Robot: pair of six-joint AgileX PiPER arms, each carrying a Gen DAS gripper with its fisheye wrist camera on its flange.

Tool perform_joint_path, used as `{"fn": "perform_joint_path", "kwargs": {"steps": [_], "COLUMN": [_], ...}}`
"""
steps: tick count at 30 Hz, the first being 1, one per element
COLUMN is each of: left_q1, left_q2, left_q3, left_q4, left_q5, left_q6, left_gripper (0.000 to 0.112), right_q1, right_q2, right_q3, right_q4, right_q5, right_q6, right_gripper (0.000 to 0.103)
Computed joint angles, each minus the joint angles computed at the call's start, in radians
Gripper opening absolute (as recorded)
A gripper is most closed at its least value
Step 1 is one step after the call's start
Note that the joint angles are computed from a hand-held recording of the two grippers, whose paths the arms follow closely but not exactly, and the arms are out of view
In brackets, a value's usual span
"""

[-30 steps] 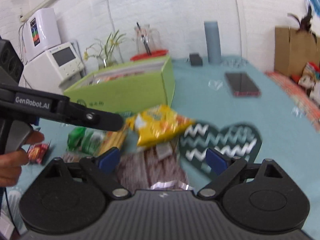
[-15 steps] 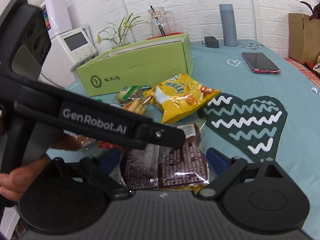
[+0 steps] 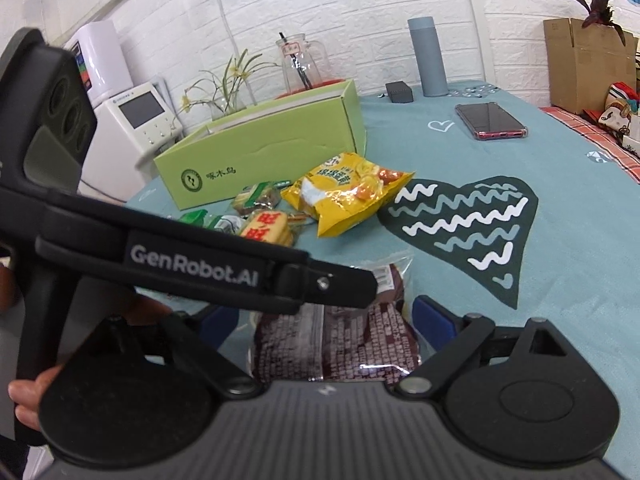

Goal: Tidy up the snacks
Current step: 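Close the left gripper on the brown-wrapped packet and lift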

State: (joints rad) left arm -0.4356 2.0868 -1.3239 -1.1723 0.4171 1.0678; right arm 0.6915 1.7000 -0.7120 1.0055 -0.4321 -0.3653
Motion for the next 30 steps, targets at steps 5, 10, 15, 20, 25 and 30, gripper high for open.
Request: {"fn": "perform_joint_path", "kwargs": {"steps": [5,10,15,20,25,30], "left_q1": [0.052,0.107,0.085,0.053,0.043,0.064], "left_q2": [-0.137,-0.14,-0.073,-0.031,-0.035,-0.097], "left_q3": [0.161,0.213,0.158,0.118,0.123,0.127], "left_q4": [-0.225,-0.18,-0.138,-0.116,-0.117,-0.122], "left_q5": [-0.02,0.058,0.092,0.079,0.055,0.099], "left_q6": [0.217,0.136,0.061,0.033,0.048,0.058], "left_gripper": [0.052,0.05,0.048,0.05,0.034,0.032], "right_q1": [0.02,0.038,0.06,0.042,0.081,0.141], "right_q2": [-0.042,-0.063,-0.044,-0.013,0.019,-0.035], "right_q3": [0.057,0.093,0.075,0.056,0.032,-0.013], "right_q4": [-0.006,-0.031,0.062,0.042,0.053,0.275], "right_q5": [-0.036,-0.054,-0.061,-0.043,-0.084,-0.145], "right_q6": [0.035,0.072,-0.047,-0.05,-0.056,-0.304], "right_gripper": [0.093,0.093,0.093,0.093,0.086,0.084]}}
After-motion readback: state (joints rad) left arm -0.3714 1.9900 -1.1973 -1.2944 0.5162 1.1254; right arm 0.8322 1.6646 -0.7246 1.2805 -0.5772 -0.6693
